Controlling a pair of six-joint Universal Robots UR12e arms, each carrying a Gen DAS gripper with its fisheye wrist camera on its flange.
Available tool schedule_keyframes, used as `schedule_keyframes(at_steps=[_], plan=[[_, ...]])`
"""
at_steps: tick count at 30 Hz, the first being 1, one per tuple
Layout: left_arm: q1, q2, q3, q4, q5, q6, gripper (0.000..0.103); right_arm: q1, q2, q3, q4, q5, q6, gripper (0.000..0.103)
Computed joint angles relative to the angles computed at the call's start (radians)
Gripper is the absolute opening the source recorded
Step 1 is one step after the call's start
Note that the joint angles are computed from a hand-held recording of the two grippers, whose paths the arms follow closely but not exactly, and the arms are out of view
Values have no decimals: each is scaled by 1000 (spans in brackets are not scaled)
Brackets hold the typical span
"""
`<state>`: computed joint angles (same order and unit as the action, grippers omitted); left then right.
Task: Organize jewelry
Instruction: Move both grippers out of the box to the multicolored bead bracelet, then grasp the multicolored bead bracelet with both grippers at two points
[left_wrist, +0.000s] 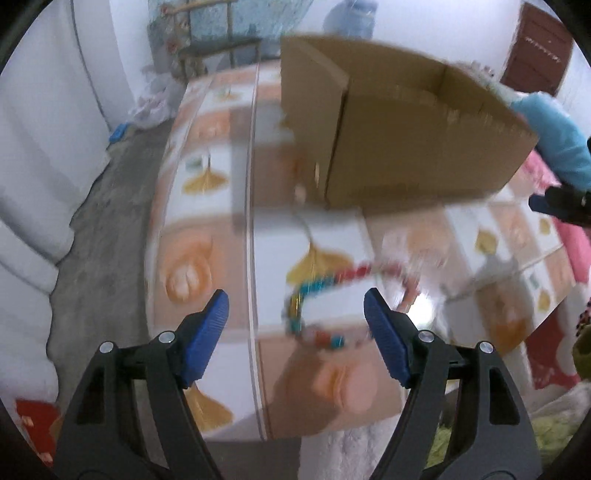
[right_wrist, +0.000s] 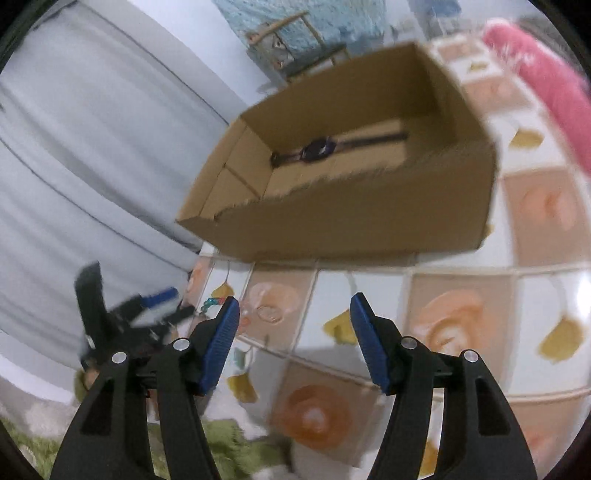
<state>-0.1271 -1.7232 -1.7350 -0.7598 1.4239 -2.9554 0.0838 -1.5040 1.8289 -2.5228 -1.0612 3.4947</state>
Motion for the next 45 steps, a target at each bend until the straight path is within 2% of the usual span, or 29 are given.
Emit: schedule_keyframes(at_steps=[3, 7, 9, 13, 16, 18, 20, 23, 28, 34, 40, 45], plan=[[12, 8, -25, 10, -24, -40, 71, 43, 36, -35, 21, -34, -32, 61], [16, -1, -28, 24, -34, -83, 61, 108, 90, -104, 73, -97, -110, 56], [16, -6, -23, 15, -16, -101, 54, 134, 116, -136, 98, -126, -150, 51], [4, -13, -17, 18, 30, -91, 51, 186, 157, -191, 166, -239, -215, 39], [-6, -12, -19, 24, 61, -79, 47, 201, 174, -213, 215, -260, -238, 30], [-12, -12, -22, 32, 86, -70, 41, 208, 177, -216, 225, -273, -250, 26], [-13, -10, -23, 35, 80, -61, 31, 215, 177, -219, 229, -292, -267, 23], [-15, -13, -19, 31, 75, -50, 22, 217, 179, -223, 239, -299, -282, 17], [-21, -12, -16, 27, 66, -39, 10, 234, 179, -226, 238, -343, -320, 11], [-19, -8, -29, 48, 42, -62, 9, 232, 168, -209, 219, -349, -326, 10], [-6, -1, -32, 47, -28, -80, 8, 222, 144, -186, 192, -345, -308, 10], [-8, 17, -37, 78, -61, -78, 8, 210, 118, -169, 157, -344, -293, 9]])
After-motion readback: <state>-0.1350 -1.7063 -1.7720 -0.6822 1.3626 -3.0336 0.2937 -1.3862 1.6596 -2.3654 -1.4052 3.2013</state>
